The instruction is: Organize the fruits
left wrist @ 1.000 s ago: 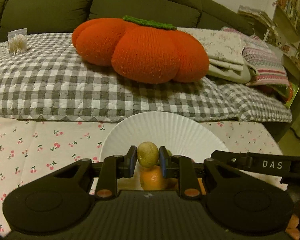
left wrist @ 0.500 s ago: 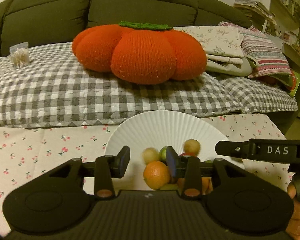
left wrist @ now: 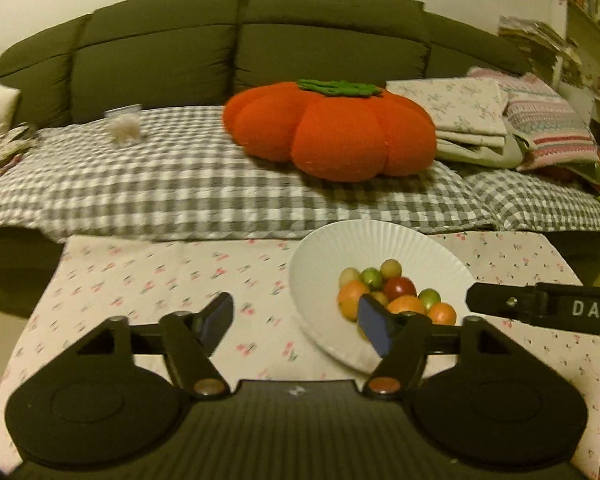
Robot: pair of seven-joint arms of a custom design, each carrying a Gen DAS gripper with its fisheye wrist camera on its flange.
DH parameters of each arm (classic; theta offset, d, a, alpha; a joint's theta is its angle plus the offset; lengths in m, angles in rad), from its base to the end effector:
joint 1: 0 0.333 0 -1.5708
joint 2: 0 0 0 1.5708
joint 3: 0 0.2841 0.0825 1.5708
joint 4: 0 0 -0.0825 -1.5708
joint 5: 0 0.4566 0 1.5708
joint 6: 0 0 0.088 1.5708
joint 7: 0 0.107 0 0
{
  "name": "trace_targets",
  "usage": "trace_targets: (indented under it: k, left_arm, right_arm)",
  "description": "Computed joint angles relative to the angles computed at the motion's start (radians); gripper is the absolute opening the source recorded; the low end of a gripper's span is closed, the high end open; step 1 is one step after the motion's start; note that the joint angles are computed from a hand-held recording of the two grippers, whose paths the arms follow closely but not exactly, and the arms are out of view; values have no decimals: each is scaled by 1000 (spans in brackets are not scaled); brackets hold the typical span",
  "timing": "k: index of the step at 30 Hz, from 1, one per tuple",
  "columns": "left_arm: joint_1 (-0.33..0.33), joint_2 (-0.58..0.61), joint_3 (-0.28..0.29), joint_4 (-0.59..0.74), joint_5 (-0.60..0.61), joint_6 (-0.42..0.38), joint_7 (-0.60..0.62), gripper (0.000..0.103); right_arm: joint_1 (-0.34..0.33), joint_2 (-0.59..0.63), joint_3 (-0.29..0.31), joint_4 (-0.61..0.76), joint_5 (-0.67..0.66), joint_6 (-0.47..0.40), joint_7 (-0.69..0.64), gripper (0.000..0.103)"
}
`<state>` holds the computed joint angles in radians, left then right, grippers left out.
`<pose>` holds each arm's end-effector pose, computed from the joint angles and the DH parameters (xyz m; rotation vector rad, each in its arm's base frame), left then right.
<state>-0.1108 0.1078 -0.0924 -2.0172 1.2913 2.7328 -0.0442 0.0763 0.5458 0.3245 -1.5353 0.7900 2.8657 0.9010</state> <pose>0.6421 -0.1690 0.3760 -1.8733 1.3244 -0.7424 0.7523 0.2315 0.3655 -1.7478 1.3310 -0.2204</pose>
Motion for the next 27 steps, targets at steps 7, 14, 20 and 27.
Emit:
trace_targets:
  k: [7, 14, 20, 27]
  left_arm:
    - [3, -165, -56, -161, -20, -79, -42, 92]
    - [23, -300, -131, -286, -73, -157, -51, 101]
    - [42, -350, -163, -351, -122, -146, -55, 102]
    - [55, -320, -168, -350, -126, -147, -47, 102]
  right_arm:
    - [-54, -225, 83, -263, 222, 59, -239, 64]
    - [-13, -391, 62, -434, 401, 106, -402, 90]
    - [56, -467, -9, -531, 451, 131, -399, 98]
    - [132, -458, -81, -531, 589, 152, -569, 101]
